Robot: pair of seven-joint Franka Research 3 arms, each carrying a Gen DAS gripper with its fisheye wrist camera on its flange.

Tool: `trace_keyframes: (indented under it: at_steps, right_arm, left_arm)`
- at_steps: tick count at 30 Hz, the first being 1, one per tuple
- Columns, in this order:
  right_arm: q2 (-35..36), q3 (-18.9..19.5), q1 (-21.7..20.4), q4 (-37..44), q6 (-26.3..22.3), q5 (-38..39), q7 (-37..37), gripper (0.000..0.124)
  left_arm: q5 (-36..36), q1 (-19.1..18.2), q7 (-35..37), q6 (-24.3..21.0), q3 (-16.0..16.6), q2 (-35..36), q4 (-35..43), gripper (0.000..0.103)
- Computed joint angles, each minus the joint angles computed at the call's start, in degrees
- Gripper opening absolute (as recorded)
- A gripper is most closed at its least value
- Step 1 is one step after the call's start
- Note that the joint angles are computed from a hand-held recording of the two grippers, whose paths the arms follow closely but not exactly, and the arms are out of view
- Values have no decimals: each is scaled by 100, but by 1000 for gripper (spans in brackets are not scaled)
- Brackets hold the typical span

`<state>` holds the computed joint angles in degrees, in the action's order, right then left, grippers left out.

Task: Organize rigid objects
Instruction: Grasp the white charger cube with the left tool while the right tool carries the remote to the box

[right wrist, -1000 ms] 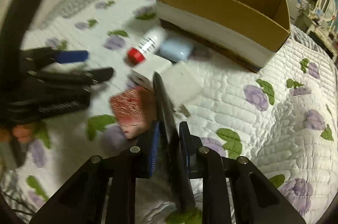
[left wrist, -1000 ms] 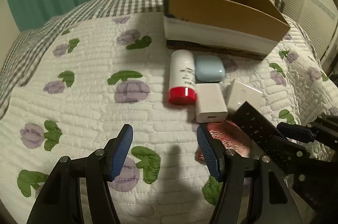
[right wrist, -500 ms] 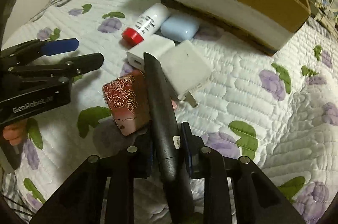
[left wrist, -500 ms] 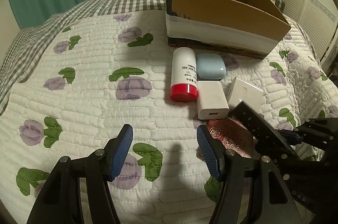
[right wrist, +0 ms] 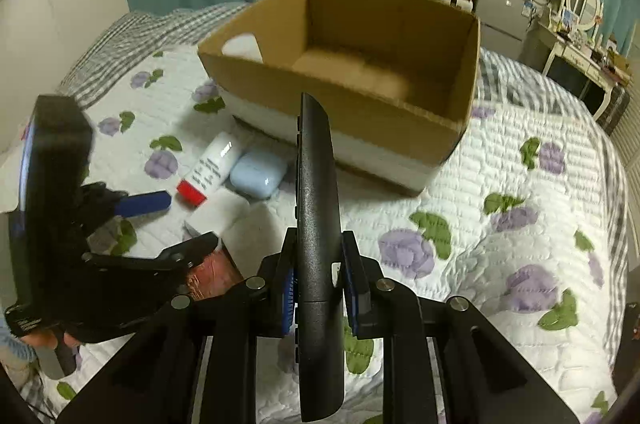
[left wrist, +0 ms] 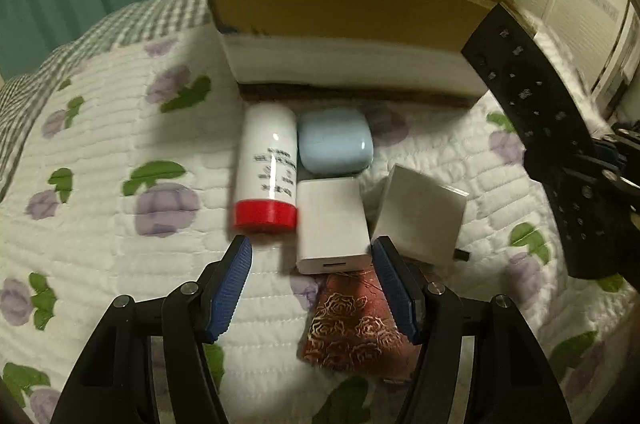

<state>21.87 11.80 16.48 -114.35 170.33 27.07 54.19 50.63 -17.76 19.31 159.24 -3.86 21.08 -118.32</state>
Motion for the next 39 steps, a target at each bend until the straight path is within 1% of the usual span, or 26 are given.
trace_keyframes:
  at_steps: [3,5,6,7,8,10,12,13,15,18,22,25,27,29,31,33,36,39]
  right_arm:
    - [37,114,-110,60,-31,132,-128,19]
    - [97,58,-29,121,-52,84,-90,19]
    - [122,-15,35,141,-88,12,-30,19]
    - [132,-79,90,150,-123,-55,38,19]
    - [141,-110,115,154,-130,-94,80,19]
    - [135,-96,100,131,-90,-100,100,19]
    - [109,-57,64,91,-31,-75,84,19]
    - [94,-71,83,69,5,-93,108,19]
    - [50,-49,73,6,75,-94,106,19]
    - [-102,103,-27,-178,278,28,-28,19]
    - [-314,310,-201,-323,475,310,-212,19]
    - [-519,423,-290,-355,536,526,-376,19]
    - [-641,332,-194,-309,606,502,-385,19]
    - [-703,300,-175,-150,574,514,-430,19]
    - [-664,329,-229,172,442,626,-545,19]
    - [-555,211,-132,501,362,558,-510,19]
    - [-207,63,-19,1219,141,376,-381,19]
    - [306,-111,104,2010,-86,122,-109,19]
  left_arm:
    - [-110,31,-40,32,17,148,165,63]
    - [-274,88,17,89,18,269,304,63]
    - [-509,195,221,123,-70,375,392,56]
    - [-847,364,560,195,-232,486,464,42]
    - [-1142,398,809,218,-285,585,523,40]
    - [-840,13,708,-75,-12,596,622,40]
    - [-878,-18,844,-139,-44,532,563,40]
    - [-1014,46,922,-86,-116,457,458,40]
    - [-1040,19,868,15,-83,333,308,40]
    - [-669,-180,466,32,113,47,108,40]
    - [73,-258,-238,161,218,-480,-147,40]
    - [442,-127,-456,118,99,-792,-169,40]
    - [590,-4,-509,90,-3,-917,-124,40]
    - [758,70,-589,-20,-90,-1030,-8,40]
    - [864,191,-584,-49,-139,-1058,202,40]
    - [908,268,-522,-110,-198,-1067,416,40]
    - [994,352,-369,-191,-208,-923,839,40]
    - [813,403,-30,-243,-182,-532,1422,40]
